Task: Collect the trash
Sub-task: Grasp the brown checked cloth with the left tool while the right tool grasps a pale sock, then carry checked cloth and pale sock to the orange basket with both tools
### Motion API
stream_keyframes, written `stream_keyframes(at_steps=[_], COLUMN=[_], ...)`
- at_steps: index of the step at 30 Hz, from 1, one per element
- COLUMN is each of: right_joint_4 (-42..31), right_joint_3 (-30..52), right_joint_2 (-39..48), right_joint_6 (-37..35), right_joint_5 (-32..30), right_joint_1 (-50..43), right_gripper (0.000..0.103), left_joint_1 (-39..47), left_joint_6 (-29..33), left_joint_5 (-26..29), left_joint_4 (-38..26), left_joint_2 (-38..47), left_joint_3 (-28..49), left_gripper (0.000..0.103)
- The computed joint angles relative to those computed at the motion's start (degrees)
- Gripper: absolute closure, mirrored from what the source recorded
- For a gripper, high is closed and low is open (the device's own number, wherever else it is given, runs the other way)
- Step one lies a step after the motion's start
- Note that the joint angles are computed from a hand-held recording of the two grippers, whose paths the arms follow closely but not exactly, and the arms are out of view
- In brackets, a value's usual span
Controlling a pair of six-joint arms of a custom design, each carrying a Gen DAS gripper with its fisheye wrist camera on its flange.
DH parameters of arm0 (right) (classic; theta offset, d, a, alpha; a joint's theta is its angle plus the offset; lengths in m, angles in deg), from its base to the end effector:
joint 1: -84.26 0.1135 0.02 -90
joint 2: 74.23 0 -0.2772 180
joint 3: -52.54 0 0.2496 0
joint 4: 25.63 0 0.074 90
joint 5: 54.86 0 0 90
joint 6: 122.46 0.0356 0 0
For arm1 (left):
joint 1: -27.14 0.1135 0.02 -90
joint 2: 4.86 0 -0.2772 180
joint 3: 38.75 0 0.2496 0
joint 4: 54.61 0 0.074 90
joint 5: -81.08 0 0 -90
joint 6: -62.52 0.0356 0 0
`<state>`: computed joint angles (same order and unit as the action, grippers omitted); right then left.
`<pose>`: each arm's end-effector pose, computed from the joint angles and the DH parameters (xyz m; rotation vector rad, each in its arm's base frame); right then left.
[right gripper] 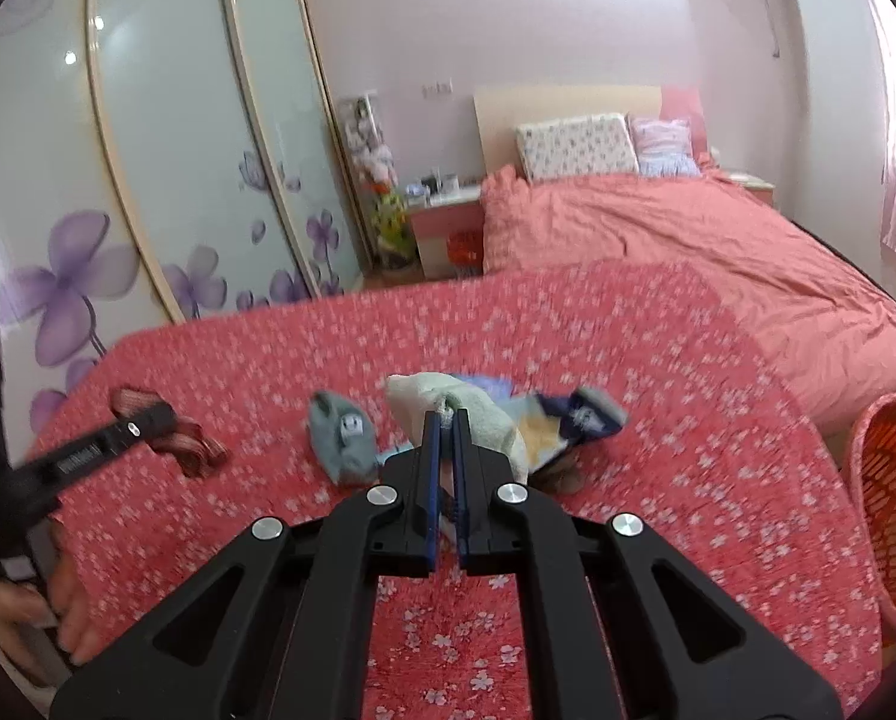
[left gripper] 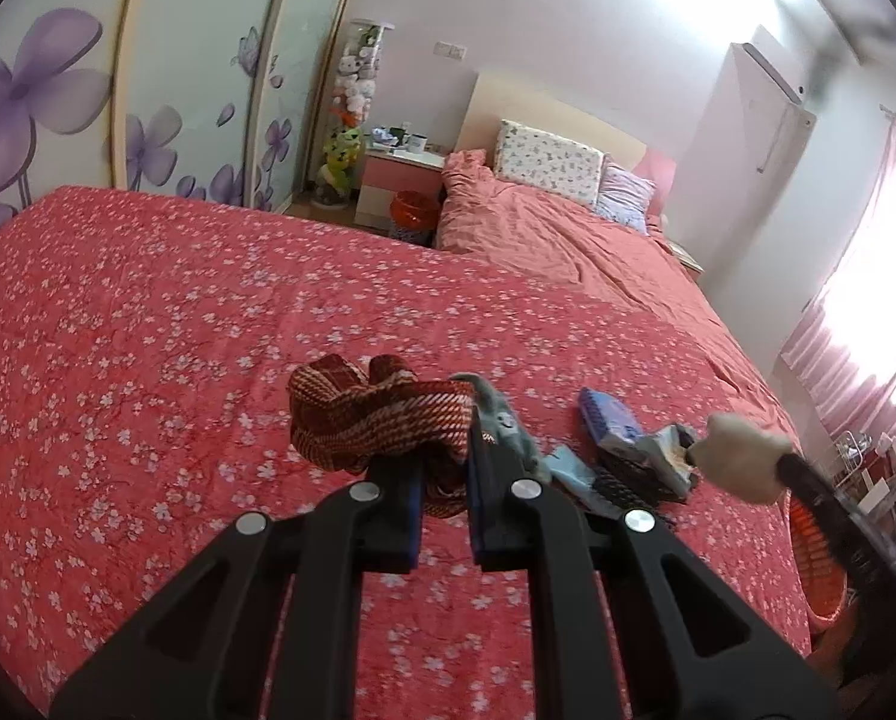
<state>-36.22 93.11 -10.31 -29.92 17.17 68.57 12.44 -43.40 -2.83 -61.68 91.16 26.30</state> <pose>0.2117 -0.0481 0.2033 0.1604 2.1315 0.2047 0.3369 -0.0923 0.1933 0.0345 2.2616 -0.4069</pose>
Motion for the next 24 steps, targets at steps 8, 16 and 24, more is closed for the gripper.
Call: stream_keyframes(at_steps=[8,16,24], right_joint_4=[-4.20,-6.59,-6.36], right_joint_3=[0.71,0.83,1.78], right_joint_2=[-6.66,-8.64,-6.06], right_joint_6=[-2.34,-6.68,-10.59], right_joint_5=[-6.55,-14.55,-21.30], right_joint_1=[-10.84,-24.99,-37.23], right_gripper=[0.099,0.099,0.099], left_joint_1=[-5.97,-13.92,-22.10], left_joint_6=[0.03,-0.61,-0.96], left_joint_5=[-2.11,-4.41,-5.50], left_joint_4=[-2.15,-4.33,-5.46], left_joint_2=[-3.36,-3.89,-0.19], left_joint_3=[0.74,3.56,9.12], left_gripper=[0.091,0.091,0.091])
